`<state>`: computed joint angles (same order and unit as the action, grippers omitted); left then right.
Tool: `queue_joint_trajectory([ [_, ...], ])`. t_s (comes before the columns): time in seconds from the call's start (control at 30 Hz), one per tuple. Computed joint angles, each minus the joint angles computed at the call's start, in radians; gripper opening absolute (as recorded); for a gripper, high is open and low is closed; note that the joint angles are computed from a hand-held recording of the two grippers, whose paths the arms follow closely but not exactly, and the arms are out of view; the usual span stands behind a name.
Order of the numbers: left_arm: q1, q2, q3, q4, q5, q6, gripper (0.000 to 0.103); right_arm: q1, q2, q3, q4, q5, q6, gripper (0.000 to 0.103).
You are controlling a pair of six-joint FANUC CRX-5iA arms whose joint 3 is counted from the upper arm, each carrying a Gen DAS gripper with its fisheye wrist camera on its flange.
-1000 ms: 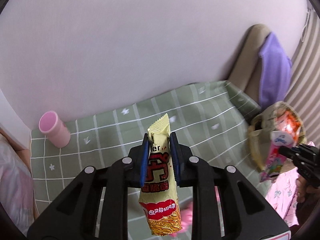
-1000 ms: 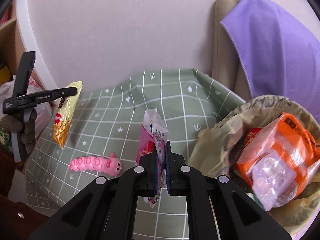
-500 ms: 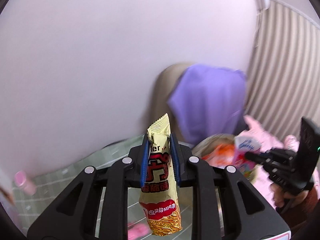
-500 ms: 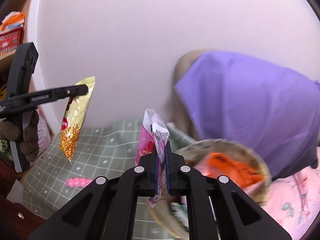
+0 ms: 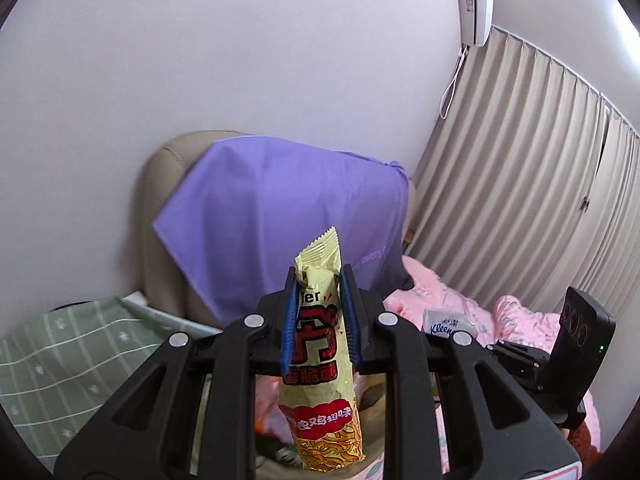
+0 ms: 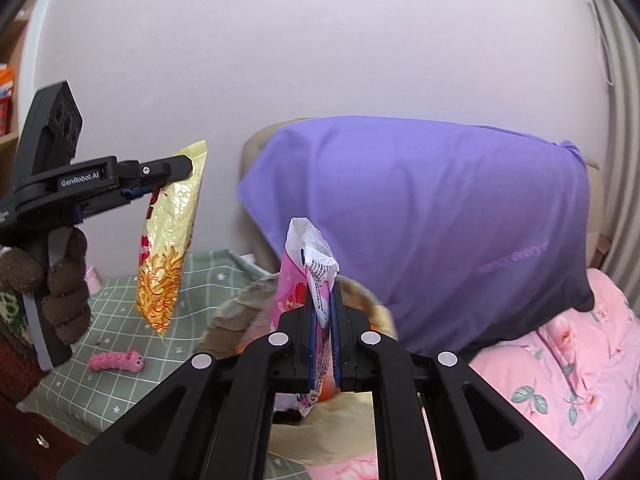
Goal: Organize snacks
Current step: 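Carry the yellow snack bar and pink Kleenex pack over the yellow bag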
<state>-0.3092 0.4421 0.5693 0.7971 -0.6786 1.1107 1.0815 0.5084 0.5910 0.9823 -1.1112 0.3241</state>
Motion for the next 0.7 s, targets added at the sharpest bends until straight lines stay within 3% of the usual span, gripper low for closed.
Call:
queue_joint_trajectory([
  [0.13,-0.057,0.031,-0.042,0.109,0.124,-0.079,0.02,-0.021,-0.064,-0.111,0.02,0.026,-0.046,0.008],
  [0.2,-0.074,0.06,-0.019,0.045,0.136,-0.064,0.02,-0.029,-0.085,-0.148,0.018,0.039,-0.057,0.008],
  [0.23,-0.073,0.084,0.024,-0.056,0.105,0.006,0.02,-0.037,-0.092,-0.163,0.007,0.055,-0.059,0.008],
  [0.3,-0.066,0.154,0.161,-0.249,-0.06,0.184,0.02,-0.053,-0.085,-0.16,-0.026,0.084,-0.043,0.008],
  [0.4,-0.069,0.194,0.257,-0.427,-0.198,0.302,0.019,-0.077,-0.061,-0.127,-0.109,0.134,0.023,0.008],
  [0.57,-0.055,0.236,0.352,-0.536,-0.316,0.36,0.019,-0.111,0.047,0.042,-0.288,0.146,0.216,0.008],
  [0.7,-0.048,0.219,0.318,-0.547,-0.313,0.367,0.02,-0.118,0.131,0.173,-0.374,0.096,0.321,0.008],
])
